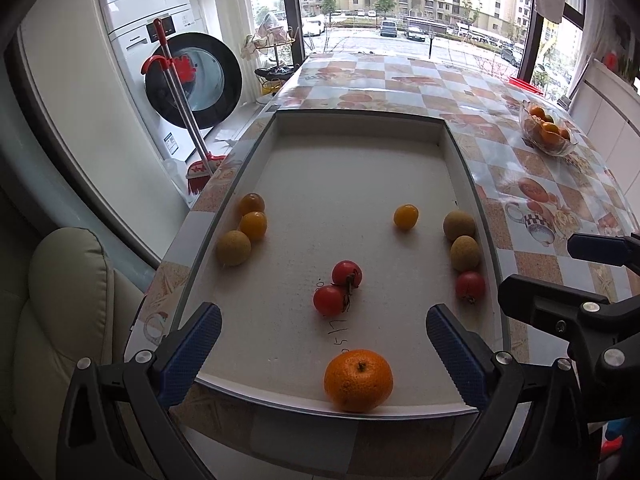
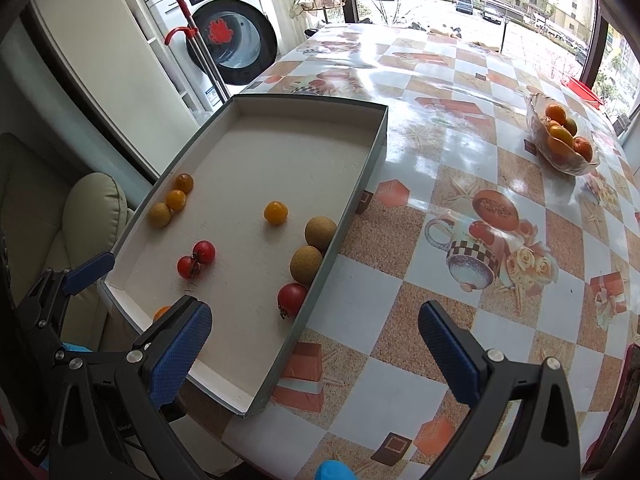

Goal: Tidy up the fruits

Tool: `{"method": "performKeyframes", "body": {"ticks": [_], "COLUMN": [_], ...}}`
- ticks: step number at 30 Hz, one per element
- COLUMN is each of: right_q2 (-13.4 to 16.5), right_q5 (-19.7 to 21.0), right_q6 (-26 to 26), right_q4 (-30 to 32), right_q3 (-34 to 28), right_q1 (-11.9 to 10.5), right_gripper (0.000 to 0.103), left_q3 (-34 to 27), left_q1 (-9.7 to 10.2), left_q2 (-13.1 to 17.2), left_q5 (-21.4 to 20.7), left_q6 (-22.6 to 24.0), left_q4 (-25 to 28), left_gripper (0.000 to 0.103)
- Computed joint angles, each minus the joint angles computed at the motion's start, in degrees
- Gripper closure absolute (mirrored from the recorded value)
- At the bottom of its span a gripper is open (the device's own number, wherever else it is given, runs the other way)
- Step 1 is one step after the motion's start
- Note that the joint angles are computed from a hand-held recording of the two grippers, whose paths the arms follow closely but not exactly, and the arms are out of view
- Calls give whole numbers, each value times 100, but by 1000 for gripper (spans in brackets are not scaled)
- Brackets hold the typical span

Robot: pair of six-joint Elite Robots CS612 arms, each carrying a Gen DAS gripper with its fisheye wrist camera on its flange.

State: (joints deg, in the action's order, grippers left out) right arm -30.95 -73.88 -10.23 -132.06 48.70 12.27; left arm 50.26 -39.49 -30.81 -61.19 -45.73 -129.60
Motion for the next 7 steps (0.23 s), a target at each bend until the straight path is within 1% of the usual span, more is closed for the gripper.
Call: {"method": "performKeyframes", "body": {"ticks": [7], "right_q2": [-6], "right_q5": [-30], "right_q6": [-35], "right_q4": [-29], "right_q3": [21], "right_q1": [6], "right_gripper": [0], "left_q3": [-19], "left_q1": [-9], "left_q2": [10], "left_q5": [8], "left_q6": [52], "left_q4": [23], "left_gripper": [0]}}
